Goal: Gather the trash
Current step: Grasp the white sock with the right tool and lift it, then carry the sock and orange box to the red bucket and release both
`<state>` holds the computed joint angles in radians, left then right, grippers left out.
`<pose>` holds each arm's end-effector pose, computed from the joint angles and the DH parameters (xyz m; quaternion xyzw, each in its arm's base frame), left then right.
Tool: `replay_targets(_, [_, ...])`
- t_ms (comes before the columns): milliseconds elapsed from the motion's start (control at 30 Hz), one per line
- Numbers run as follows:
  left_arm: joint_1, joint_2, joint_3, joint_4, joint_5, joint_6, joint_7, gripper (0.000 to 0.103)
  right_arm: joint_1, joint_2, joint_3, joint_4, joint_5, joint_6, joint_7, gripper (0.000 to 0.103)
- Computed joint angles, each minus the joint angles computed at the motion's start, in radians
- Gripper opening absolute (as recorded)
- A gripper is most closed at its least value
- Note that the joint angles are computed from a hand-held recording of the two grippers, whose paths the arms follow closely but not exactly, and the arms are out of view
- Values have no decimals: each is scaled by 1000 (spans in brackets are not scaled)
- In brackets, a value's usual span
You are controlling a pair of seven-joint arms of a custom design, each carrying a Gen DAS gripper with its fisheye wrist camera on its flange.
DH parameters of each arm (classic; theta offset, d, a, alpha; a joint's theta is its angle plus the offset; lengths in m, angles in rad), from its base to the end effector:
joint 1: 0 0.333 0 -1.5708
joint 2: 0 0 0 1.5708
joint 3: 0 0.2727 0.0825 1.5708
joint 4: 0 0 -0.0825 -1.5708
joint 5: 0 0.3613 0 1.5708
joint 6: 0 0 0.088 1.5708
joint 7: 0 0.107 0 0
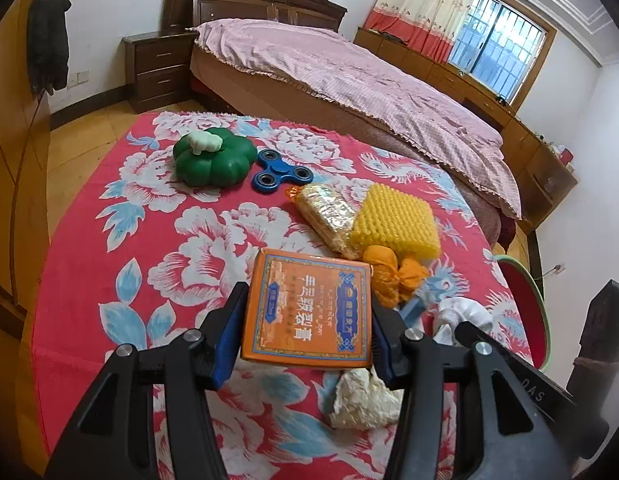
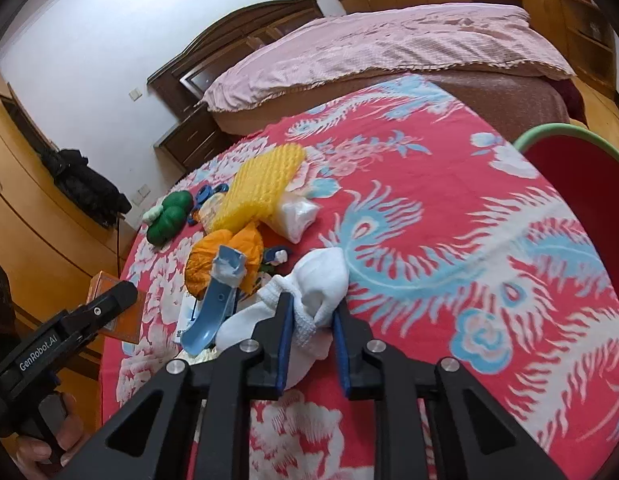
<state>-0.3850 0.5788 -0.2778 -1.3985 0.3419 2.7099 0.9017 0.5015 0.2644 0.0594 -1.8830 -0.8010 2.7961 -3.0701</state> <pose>0.5864 -0.4128 0.4398 -0.6069 0.7019 -0.3577 0.1049 0.5134 0.3592 0.4037 -0.5054 0.7756 -0.1320 0.3544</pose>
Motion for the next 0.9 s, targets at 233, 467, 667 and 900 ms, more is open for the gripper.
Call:
replay_targets(233, [-6, -30, -11, -29, 2, 19, 6, 55, 16, -111, -5, -91, -159, -49, 174, 20])
replay_targets(467, [-18, -49, -26, -41, -1, 25, 23, 55, -17, -211, 45, -170, -241, -119, 264, 20])
replay_targets(667, [-37, -37, -42, -9, -13, 7, 59, 55, -46, -298, 81, -249, -267, -163, 319, 20])
replay_targets(900, [-77, 16, -56, 85, -28, -44, 114, 55, -88, -411, 116, -359, -286, -200, 395, 21])
